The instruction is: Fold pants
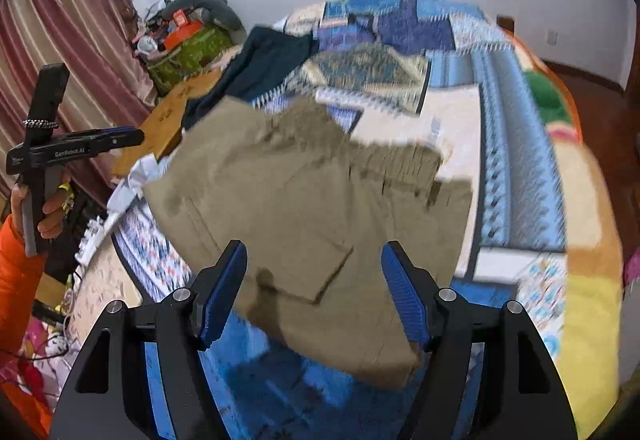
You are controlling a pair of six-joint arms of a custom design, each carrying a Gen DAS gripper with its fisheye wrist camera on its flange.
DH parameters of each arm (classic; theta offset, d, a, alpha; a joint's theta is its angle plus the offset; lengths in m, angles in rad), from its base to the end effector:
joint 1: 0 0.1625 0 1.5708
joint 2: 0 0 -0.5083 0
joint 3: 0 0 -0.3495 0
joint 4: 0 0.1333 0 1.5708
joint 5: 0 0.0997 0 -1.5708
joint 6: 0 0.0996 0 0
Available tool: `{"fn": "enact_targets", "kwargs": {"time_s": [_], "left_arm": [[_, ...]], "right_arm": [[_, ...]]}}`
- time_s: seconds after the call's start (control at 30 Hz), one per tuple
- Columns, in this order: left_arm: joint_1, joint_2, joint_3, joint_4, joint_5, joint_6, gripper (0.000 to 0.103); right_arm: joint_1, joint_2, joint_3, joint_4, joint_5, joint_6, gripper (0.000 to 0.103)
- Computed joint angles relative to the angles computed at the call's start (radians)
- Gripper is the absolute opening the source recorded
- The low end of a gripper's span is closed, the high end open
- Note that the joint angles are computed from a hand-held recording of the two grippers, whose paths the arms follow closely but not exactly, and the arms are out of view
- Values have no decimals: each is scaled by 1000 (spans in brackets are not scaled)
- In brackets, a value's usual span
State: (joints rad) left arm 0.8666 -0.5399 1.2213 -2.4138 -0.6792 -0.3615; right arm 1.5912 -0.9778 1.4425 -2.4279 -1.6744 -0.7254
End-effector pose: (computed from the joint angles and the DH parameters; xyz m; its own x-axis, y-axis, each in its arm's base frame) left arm -0.3676 -0.7583 0.1579 -0.7496 0.0251 -0.6614 0.3997 0.8137 -0.4221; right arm 0.1378 -0.7238 0.3740 -0.7322 -0.5985 0.3252 -0.6744 0.7040 -0.2227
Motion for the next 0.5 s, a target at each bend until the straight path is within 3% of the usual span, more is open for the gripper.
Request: {"fn": "enact_targets", "kwargs": {"time_s": [0.17, 0.3, 0.37, 0.5], "left_arm": [[22, 136, -232, 86, -119, 105, 55], [44, 252, -430, 291, -133, 108, 55], [56, 298, -505, 406, -101, 88, 55], [69, 271, -437, 349, -132, 101, 56]], "right_arm": [[8, 49, -64, -35, -5, -2, 66], [0, 114, -137, 30, -39, 57, 66], [-4, 140, -160, 72, -78, 67, 66], [-29, 136, -157, 100, -53, 56, 63]]}}
